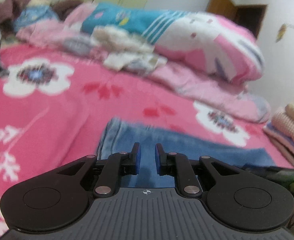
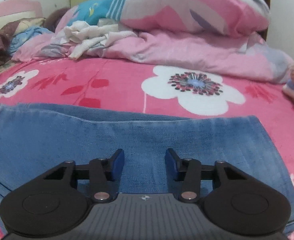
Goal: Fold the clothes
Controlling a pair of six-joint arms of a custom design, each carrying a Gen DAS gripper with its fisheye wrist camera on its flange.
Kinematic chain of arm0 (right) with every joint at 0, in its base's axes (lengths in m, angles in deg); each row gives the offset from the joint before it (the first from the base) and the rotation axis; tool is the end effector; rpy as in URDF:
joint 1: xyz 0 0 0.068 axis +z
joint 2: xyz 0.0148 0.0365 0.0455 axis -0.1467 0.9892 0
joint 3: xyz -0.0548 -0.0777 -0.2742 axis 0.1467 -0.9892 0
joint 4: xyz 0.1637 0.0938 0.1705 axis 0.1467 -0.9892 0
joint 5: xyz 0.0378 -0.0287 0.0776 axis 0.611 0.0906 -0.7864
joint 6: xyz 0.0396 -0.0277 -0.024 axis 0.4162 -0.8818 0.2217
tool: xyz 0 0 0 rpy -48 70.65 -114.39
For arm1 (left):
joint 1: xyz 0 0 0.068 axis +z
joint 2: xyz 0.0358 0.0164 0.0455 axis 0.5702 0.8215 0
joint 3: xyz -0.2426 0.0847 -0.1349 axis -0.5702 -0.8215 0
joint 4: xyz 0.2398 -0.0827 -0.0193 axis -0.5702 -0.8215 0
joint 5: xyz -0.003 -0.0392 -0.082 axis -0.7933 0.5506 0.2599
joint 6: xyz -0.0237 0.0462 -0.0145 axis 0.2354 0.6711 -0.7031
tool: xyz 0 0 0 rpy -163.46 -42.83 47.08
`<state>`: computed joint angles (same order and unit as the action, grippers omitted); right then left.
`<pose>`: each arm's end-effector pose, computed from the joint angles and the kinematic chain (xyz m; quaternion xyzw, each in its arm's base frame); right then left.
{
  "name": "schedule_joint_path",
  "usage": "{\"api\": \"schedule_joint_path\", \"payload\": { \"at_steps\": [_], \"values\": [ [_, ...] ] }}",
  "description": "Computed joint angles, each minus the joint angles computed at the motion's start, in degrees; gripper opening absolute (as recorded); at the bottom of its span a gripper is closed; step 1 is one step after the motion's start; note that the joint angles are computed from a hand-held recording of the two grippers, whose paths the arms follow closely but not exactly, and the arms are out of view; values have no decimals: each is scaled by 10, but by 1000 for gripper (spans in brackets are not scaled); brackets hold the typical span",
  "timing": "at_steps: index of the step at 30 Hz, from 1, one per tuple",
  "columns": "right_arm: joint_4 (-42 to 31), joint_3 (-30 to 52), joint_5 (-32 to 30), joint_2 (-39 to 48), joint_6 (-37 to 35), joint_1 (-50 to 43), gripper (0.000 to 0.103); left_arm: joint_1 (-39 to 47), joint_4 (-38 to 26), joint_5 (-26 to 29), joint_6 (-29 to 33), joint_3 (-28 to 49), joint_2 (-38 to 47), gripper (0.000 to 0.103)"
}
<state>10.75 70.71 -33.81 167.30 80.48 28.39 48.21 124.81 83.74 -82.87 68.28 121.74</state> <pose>0.2063 0.1288 0.1250 0.0528 0.8942 -0.0472 0.4421 0.2481 0.0356 0.1313 0.0854 0.8390 -0.2396 0.4811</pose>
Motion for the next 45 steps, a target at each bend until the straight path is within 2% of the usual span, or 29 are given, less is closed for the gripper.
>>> {"api": "schedule_joint_path", "payload": {
  "at_steps": [3,6,9,12,16,20,24,27,32,33,36,39,40,41,42,43,45],
  "values": [
    [-2,2,15,7,1,11,48,-12,37,15,-14,-8,-2,15],
    [6,-3,12,6,-1,9,48,-42,35,3,-30,5,10,15],
    [15,-6,19,11,-2,13,48,-75,8,-34,-35,25,28,15],
    [26,-8,20,15,-4,13,48,-101,-44,-86,-34,56,50,15],
    [40,-16,10,12,-9,6,49,-79,-62,-70,-56,78,76,16],
    [29,-14,-4,0,-17,-2,48,-50,-48,-80,-58,70,75,16],
    [-52,14,1,-49,13,14,46,-13,-75,-27,-71,91,93,16],
    [-32,34,-5,-61,-28,41,46,-12,-68,-26,-75,88,95,16],
    [-6,88,-77,10,-90,19,43,-17,-54,-39,-74,85,97,15],
    [-8,88,-93,18,-91,7,43,-16,-55,-38,-73,86,98,15],
    [-19,46,-81,-7,-88,-44,42,-8,-69,-27,-73,97,103,14],
    [-14,-25,-77,-70,-101,-174,42,-2,-79,-19,-76,103,105,14],
    [-15,-43,-98,-95,-104,-228,41,-2,-80,-18,-77,103,105,14],
    [-19,-57,-126,-118,-108,-288,27,-2,-80,-18,-78,103,105,14],
    [-25,-65,-155,-136,-113,-350,26,-4,-78,-21,-78,101,104,14],
    [-45,-68,-172,-164,-110,-384,32,-5,-75,-23,-79,99,103,14],
    [-84,-73,-186,-224,-100,-407,31,-7,-67,-28,-79,95,103,14]
  ]
}}
